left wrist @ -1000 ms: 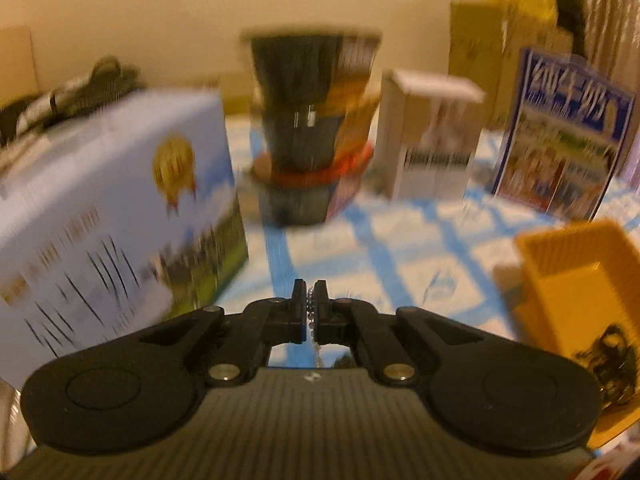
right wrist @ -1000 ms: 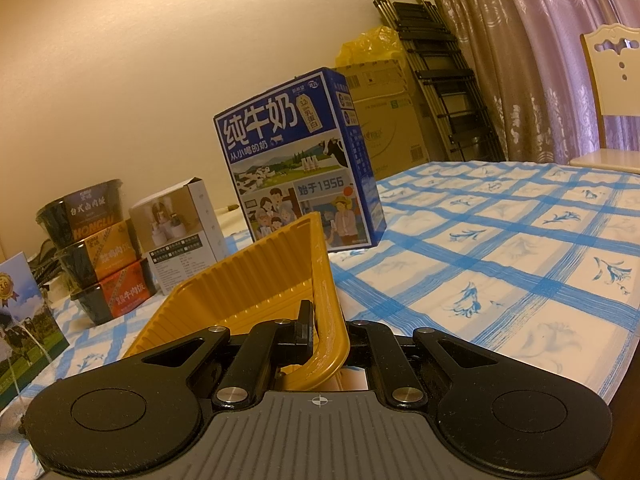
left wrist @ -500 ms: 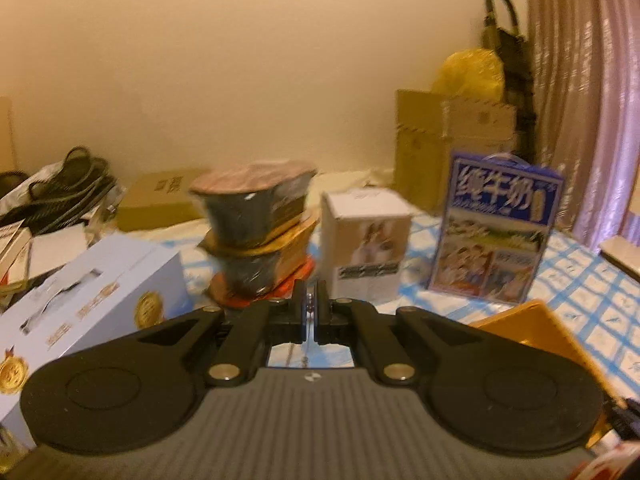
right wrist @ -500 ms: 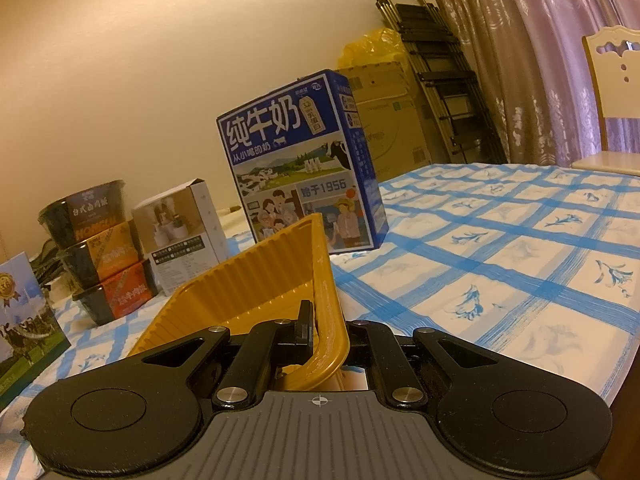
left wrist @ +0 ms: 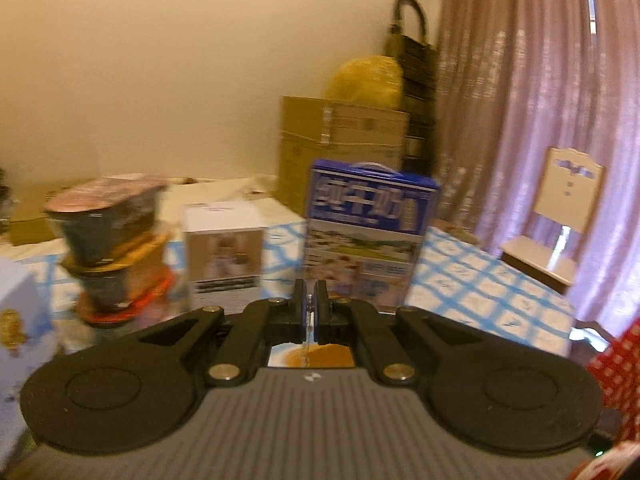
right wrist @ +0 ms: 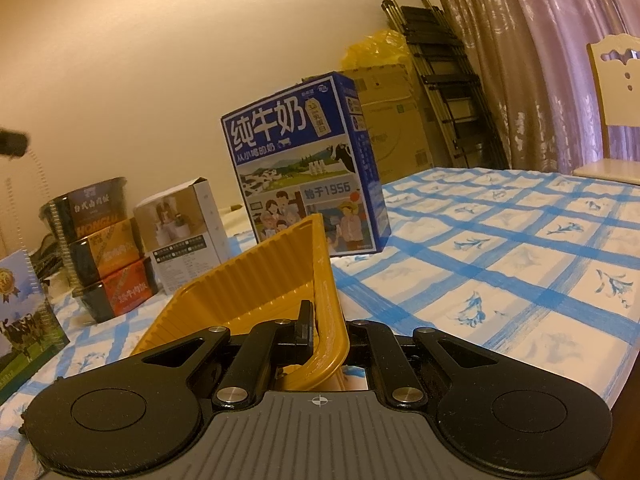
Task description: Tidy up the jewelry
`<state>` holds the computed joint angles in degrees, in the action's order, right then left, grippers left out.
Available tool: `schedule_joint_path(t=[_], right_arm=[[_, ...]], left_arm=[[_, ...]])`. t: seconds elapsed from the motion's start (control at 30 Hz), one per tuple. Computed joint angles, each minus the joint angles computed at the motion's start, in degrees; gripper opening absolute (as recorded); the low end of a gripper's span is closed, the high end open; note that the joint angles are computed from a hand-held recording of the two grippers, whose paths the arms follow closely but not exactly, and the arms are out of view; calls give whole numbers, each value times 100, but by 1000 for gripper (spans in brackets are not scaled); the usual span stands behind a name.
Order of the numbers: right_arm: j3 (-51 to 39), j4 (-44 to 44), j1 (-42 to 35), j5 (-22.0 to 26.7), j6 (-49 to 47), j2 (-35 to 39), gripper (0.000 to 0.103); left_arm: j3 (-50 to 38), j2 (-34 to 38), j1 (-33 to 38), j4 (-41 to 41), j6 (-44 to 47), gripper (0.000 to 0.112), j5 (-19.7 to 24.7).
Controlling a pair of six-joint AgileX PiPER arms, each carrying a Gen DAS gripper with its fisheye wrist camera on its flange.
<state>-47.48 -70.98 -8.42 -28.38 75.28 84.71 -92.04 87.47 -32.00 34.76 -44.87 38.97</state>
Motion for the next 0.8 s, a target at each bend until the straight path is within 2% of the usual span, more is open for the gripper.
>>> schedule_joint_path(t=[0.17, 0.5, 0.67, 0.8], right_arm=[[-14, 20, 18, 13, -45, -7, 7], [-24, 13, 12, -10, -4, 2, 7], [-22, 8, 14, -7, 17, 1, 7], [-23, 4, 4, -18, 14, 7, 7]], left_arm=[[-447, 621, -119, -332, 85, 2, -268], [-1201, 1898, -120, -1260, 457, 2, -221], [-1160, 2094, -103, -1539, 485, 5, -268], [-904, 1969, -73, -1569, 415, 15, -389]])
